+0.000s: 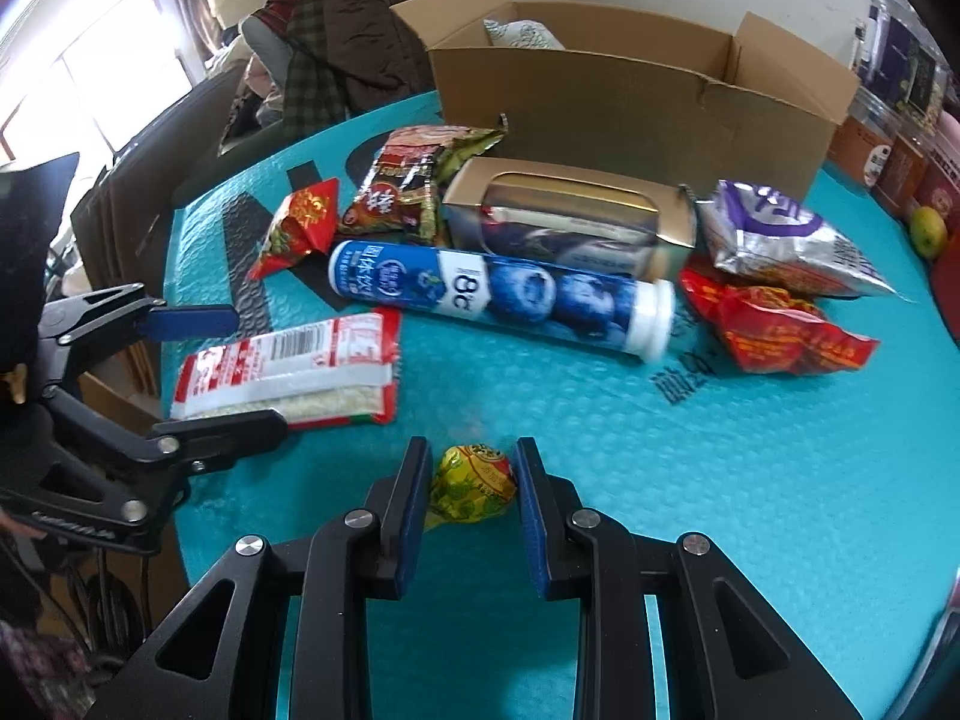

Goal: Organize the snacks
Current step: 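Grasp the red spicy strip packet with the left tool while the right tool grasps the lollipop, then carry the packet and lollipop into the box and open both tools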

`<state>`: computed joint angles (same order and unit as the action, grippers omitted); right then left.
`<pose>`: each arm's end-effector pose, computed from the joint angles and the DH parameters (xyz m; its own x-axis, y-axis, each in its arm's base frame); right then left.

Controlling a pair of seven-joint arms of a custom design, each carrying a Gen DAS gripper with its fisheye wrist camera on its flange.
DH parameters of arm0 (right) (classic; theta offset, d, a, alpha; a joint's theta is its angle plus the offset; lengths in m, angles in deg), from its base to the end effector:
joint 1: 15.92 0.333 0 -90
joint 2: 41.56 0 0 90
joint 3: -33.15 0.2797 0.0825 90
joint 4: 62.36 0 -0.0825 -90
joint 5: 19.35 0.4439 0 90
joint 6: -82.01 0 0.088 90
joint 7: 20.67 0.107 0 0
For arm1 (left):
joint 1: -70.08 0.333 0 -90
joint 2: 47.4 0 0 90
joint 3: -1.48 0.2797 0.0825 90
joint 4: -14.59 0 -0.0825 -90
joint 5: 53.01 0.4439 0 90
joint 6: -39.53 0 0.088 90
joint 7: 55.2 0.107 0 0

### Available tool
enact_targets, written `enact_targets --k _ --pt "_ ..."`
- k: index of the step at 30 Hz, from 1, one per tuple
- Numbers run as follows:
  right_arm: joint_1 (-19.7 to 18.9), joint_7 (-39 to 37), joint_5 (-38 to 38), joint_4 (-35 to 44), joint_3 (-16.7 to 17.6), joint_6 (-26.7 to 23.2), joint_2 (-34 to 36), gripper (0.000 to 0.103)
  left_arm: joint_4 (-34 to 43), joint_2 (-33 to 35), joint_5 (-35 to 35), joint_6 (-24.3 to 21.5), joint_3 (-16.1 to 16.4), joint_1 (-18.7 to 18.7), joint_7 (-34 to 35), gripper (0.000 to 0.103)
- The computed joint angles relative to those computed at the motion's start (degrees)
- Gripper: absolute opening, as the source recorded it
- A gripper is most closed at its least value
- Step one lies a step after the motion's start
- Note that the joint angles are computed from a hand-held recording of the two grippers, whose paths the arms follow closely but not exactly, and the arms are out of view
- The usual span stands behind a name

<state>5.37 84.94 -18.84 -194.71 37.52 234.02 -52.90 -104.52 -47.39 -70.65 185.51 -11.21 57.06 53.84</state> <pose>0.5222 0.2511 0.4188 0.2036 -0.9702 -0.1314 -0.8600 -0.1131 -0.4976 0.5757 -0.2728 0.4125 -0.5574 -0.8224 0.1140 -0.7552 0.4451 -0.4813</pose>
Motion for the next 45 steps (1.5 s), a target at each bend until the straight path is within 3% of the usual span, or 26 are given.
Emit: enact_targets --k 4,6,12,16,21,24,26,28,32,35,37,38,40,45 --pt "-0.1 -1.0 0.6 -1.5 -0.5 0.3 -1.3 0.028 -0.1 0.1 2.4 0.9 -0.3 -0.4 -2.2 0.083" --pt "0.1 -1.9 1.1 -2.1 -0.7 0.4 -1.9 0.028 -0.7 -0.1 2.6 1.9 -0.4 -0.6 -3.5 0.068" --pt "0.0 -4.6 0.3 -5.0 -1.2 1.1 -4.7 0.028 -1.3 -1.0 9.8 1.6 -1.2 -1.7 -14.4 0.058" --pt "-0.4 -5.2 -0.6 -7.4 -1.6 1.0 -7.2 0.028 -2.2 -2.1 12.7 1.4 -1.9 -2.5 -22.4 0.057" --pt "-0.5 -6.1 -1.4 -10.9 -2.3 1.4 -10.7 0.028 -3.7 -3.5 10.9 1.8 -2.5 -3.7 -27.6 0.056" --pt "-0.9 -5.3 -1.6 -12.2 -2.4 0.9 -11.9 0.029 -4.2 -3.7 16.4 2.3 -3.2 -3.8 -32.3 0.056" --pt "-1.8 -3.3 -3.1 -13.1 -1.6 1.1 -12.7 0.038 -4.1 -3.5 20.1 2.1 -3.6 -4.0 -34.5 0.058" --pt "-2.0 -1.9 -3.9 -13.7 -1.3 1.4 -13.1 0.046 -3.9 -3.2 21.3 2.2 -3.6 -4.3 -35.0 0.061" --pt "-1.8 0.1 -4.2 -15.6 -1.6 2.4 -14.5 0.046 -2.8 -2.0 23.9 2.0 -3.5 -4.7 -35.6 0.073" --pt "-1.8 1.2 -4.9 -16.0 -1.6 2.7 -14.9 0.046 -3.3 -1.6 24.5 4.4 -3.2 -4.8 -35.7 0.075" --pt "-1.3 1.1 -4.7 -15.8 -1.9 2.7 -14.7 0.046 -3.8 -1.7 25.2 5.9 -3.0 -4.8 -35.5 0.066" --pt "-1.2 1.0 -4.6 -15.7 -2.1 2.8 -14.6 0.041 -3.8 -1.5 26.2 6.9 -3.0 -4.7 -36.3 0.052" --pt "-1.3 1.1 -5.0 -15.4 -2.0 2.9 -14.3 0.028 -4.2 -1.5 24.6 8.3 -2.8 -4.7 -34.9 0.049" --pt "-0.8 0.8 -4.9 -14.7 -2.2 3.4 -13.3 0.026 -5.3 -2.5 17.7 9.7 -2.3 -4.6 -29.5 0.046"
